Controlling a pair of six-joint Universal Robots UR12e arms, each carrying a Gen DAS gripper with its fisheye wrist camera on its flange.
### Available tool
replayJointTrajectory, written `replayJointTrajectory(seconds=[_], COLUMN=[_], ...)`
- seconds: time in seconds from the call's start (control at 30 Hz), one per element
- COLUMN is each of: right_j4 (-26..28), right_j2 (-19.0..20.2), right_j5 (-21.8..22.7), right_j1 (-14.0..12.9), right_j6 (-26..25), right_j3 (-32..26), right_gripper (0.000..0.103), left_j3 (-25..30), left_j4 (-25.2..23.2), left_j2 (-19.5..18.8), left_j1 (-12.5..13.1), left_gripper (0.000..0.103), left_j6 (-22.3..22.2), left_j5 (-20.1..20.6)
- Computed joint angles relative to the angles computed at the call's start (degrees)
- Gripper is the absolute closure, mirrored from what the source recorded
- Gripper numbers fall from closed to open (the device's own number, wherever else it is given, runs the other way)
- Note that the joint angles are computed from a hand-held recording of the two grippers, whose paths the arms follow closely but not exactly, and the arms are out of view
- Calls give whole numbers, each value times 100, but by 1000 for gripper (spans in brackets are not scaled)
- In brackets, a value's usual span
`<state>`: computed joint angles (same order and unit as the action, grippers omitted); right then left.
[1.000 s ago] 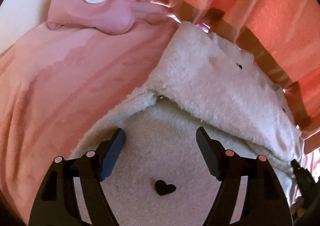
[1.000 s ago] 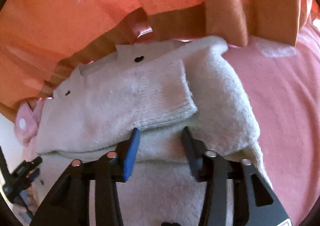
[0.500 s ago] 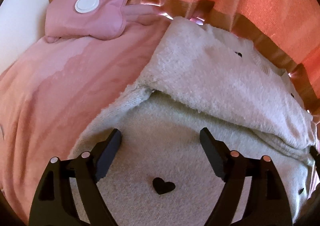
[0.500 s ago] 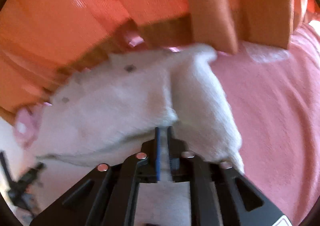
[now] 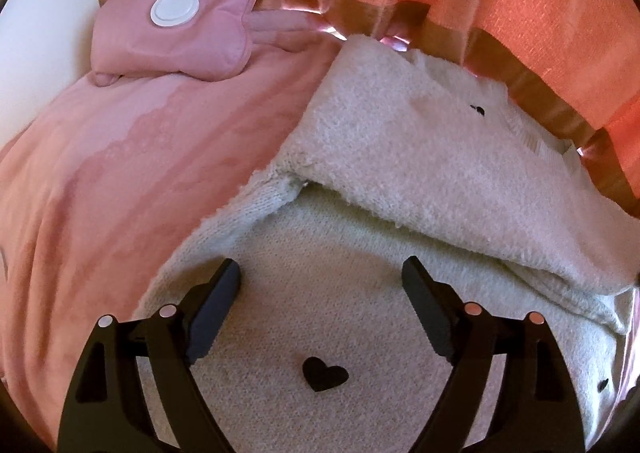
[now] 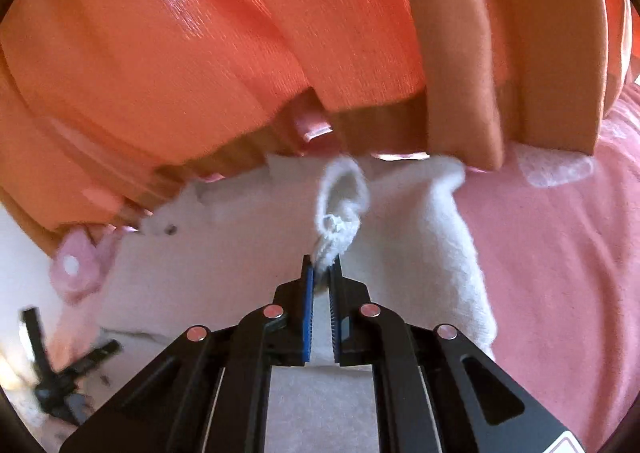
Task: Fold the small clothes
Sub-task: 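Grasp the sweater side edge with the right tool while the left tool grasps the hem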
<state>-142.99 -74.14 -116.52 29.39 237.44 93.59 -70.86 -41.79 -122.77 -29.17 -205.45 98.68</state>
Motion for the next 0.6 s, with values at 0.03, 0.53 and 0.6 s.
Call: replayJointTrajectory(seconds=[0.03,0.53,0.6], right_j4=[96,2039,1753], right_j2=[29,-1156,-1230], right_j5=[188,989,1355], right_j1=[-56,994,1072], right_j6=[124,1611,1910], right_j3=[80,583,803], right_gripper=[96,44,43], left_j3=[0,-2040,-2416], left_j4=[2,337,190], left_j2=[-3,1502,1771], left_j1=[0,461,559], left_gripper=[22,13,12], left_j6=[12,-73,-254], left_j5=[7,-1661,-1649])
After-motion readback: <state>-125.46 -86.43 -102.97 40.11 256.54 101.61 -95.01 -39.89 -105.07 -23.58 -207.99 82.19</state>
